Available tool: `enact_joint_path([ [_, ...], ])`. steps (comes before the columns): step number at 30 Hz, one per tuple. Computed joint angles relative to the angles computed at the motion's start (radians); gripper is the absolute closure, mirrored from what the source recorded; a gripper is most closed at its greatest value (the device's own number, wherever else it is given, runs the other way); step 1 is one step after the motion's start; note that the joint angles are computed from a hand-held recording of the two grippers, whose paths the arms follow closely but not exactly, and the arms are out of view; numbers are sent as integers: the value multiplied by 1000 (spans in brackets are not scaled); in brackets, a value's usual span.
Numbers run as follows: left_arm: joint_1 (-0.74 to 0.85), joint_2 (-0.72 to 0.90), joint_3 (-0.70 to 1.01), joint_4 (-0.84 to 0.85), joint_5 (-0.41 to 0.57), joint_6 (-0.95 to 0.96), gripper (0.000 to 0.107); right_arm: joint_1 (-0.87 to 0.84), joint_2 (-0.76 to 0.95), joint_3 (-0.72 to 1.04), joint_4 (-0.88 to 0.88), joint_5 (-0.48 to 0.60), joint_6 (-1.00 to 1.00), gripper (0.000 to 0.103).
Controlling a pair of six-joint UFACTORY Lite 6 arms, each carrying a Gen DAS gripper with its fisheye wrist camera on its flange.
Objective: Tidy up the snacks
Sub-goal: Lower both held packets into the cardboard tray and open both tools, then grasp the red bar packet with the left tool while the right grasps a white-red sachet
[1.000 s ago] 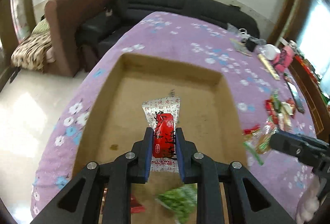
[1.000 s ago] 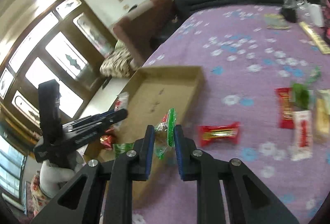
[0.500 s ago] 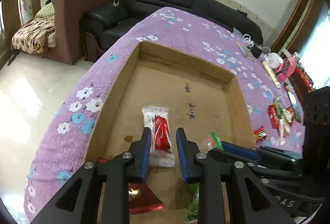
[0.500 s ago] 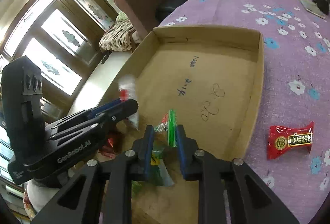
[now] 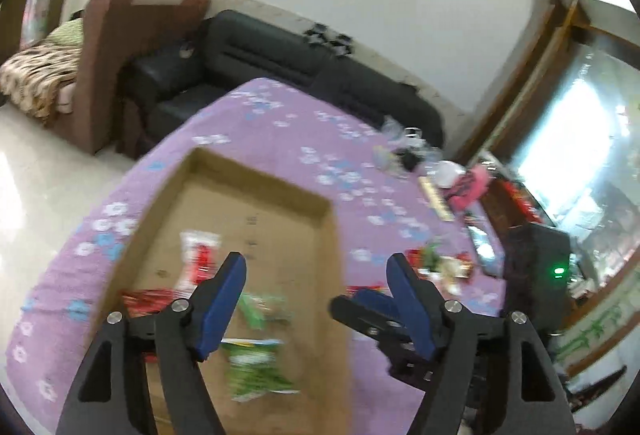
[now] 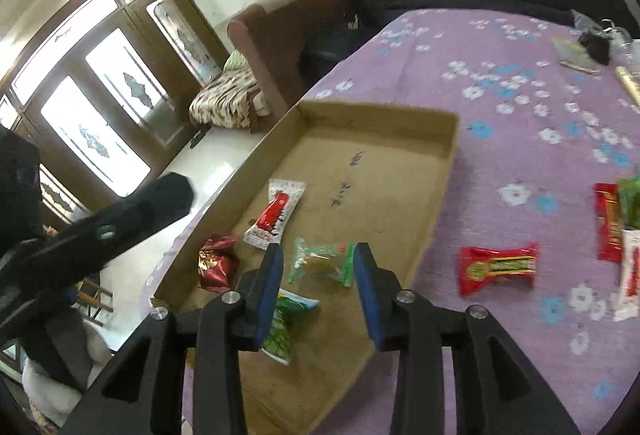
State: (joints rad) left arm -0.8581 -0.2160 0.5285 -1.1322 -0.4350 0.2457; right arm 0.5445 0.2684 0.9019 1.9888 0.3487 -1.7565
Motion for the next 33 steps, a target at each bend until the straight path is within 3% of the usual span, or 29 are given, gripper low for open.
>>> enact_joint_path([
  [5, -112, 88, 93, 56, -31, -94, 31, -169, -192, -192, -18, 63, -64, 64],
  [9, -172, 200, 201, -4, -24, -33, 31, -460, -311, -317, -150, 125, -89, 62],
  [13, -188, 326, 311, -13, 20, -9, 31, -793, -249, -297, -299, 199, -89, 62],
  [18, -203, 478, 444, -91, 60, 88, 31, -1018, -110, -195, -371, 247, -87, 62],
  [20, -205, 516, 477, -134, 74, 139, 31, -1029, -86, -181, -362, 240, -98, 62],
  [25, -222, 600, 570, -411, 71, 475, 31, -938, 7, -133, -339, 225, -98, 62],
  [33, -212, 687, 669, -651, 49, 838, 31, -648, 136, -47, -14, 79, -299, 62],
])
